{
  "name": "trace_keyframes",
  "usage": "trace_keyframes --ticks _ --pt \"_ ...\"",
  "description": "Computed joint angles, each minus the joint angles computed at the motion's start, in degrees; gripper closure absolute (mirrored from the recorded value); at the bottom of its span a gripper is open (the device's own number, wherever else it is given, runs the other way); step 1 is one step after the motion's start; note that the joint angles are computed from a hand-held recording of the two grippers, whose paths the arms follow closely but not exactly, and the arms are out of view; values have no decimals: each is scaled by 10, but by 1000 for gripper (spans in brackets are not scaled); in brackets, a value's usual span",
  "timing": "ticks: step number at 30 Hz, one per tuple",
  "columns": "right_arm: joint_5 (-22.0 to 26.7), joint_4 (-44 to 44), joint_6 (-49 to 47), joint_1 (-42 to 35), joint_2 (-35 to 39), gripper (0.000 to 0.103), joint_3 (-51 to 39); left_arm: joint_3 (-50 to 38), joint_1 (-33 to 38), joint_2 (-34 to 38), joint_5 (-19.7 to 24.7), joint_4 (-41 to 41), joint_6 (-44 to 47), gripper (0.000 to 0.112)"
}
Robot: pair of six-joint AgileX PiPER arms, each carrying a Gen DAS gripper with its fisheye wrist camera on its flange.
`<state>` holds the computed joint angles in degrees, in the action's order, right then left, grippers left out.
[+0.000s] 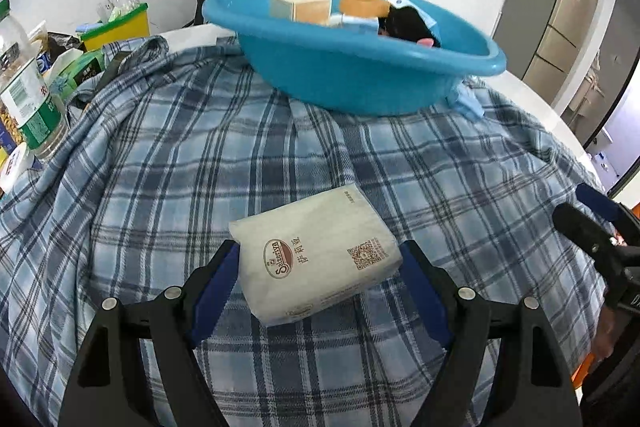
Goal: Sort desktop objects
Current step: 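Hold the tissue pack in the left gripper while the right gripper approaches the light blue Babycare pack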
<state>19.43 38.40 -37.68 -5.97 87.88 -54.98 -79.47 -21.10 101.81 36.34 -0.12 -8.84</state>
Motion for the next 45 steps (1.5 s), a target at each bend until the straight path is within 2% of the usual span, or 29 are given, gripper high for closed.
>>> trace_keyframes --ticks 2,5,11,14,19,22,24,27,28,30,34,38,41,44,45 --pt "5 1 0 -3 4 1 -2 -4 -3 9 3 14 -17 28" --pt "10 -23 22 0 9 1 -6 -28 -19 38 29 89 -76 25" --pt "11 -26 20 1 12 1 -6 -29 -18 46 12 94 -98 25" --pt "12 -33 25 0 14 1 -8 -37 -7 55 15 68 -97 25" --pt "14 -33 27 -4 21 1 -12 -10 22 32 -30 -38 -33 26" --pt "16 -35 28 -2 22 1 -12 8 25 13 -55 -44 -30 35" --pt "16 -36 28 -1 23 1 -12 3 25 14 -50 -53 -5 35" --pt "16 -37 28 0 23 1 -12 -9 9 25 -32 8 -50 34" --pt "16 -37 28 0 23 1 -12 -13 5 30 -28 20 -67 27" --pt "17 -43 35 0 24 1 -14 -25 -1 37 -11 39 -95 23" --pt "17 -51 40 1 27 1 -14 -37 -10 50 -1 62 -125 23" --pt "18 -48 35 -3 27 1 -14 -38 -26 58 6 120 -170 23" --pt "19 -48 35 -4 28 1 -14 -32 -19 55 -5 101 -159 23" --pt "19 -51 37 -1 31 1 -15 -10 0 42 -41 22 -93 23" --pt "19 -52 37 0 31 1 -15 -10 3 41 -43 13 -86 32"
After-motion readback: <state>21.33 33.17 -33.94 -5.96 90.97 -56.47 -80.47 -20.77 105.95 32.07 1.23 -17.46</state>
